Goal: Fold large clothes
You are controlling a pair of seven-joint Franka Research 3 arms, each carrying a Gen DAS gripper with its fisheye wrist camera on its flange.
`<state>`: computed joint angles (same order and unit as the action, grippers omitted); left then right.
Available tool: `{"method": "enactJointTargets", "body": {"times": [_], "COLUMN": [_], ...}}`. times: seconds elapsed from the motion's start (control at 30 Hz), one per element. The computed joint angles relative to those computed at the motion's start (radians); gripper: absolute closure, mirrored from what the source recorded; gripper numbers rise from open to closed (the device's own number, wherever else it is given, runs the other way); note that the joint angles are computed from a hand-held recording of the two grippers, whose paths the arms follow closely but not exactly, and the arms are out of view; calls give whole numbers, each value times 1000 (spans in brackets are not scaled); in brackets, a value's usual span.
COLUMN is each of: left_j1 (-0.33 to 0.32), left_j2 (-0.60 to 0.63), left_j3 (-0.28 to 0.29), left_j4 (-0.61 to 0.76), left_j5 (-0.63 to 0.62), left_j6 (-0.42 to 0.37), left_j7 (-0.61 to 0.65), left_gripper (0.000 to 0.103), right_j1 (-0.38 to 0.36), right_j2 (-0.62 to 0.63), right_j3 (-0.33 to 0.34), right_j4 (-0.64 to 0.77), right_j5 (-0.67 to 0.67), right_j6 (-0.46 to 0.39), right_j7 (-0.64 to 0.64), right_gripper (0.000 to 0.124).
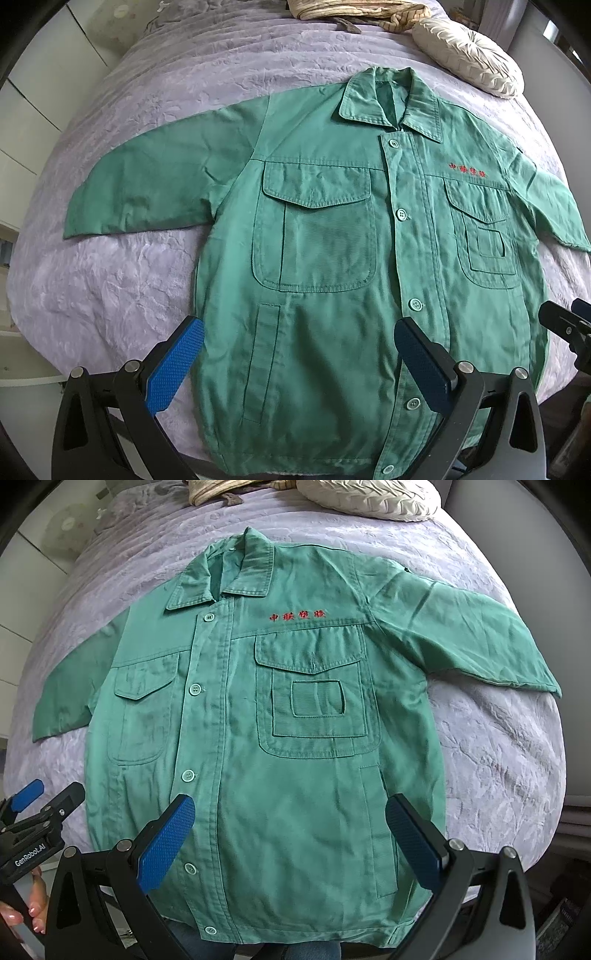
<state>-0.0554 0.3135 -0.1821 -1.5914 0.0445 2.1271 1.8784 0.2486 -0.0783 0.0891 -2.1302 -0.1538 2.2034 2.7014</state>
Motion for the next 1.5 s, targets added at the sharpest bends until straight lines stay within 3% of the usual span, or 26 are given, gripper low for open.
{"method": "enactJointTargets", "body": {"times": [1.5], "left_j1": [0], "left_j2": [-3], "left_j3": [2], "left_j4": [-8], "left_j5": [10], "left_j6": [-3], "left_j7": [1], "left_gripper": [0], "right_j1": [-1], "right_j2": [-5], "right_j3": [2], "right_j4": [-8], "right_j5": [8], "right_j6": [1], "right_j7": [4], "right_gripper": [21]}}
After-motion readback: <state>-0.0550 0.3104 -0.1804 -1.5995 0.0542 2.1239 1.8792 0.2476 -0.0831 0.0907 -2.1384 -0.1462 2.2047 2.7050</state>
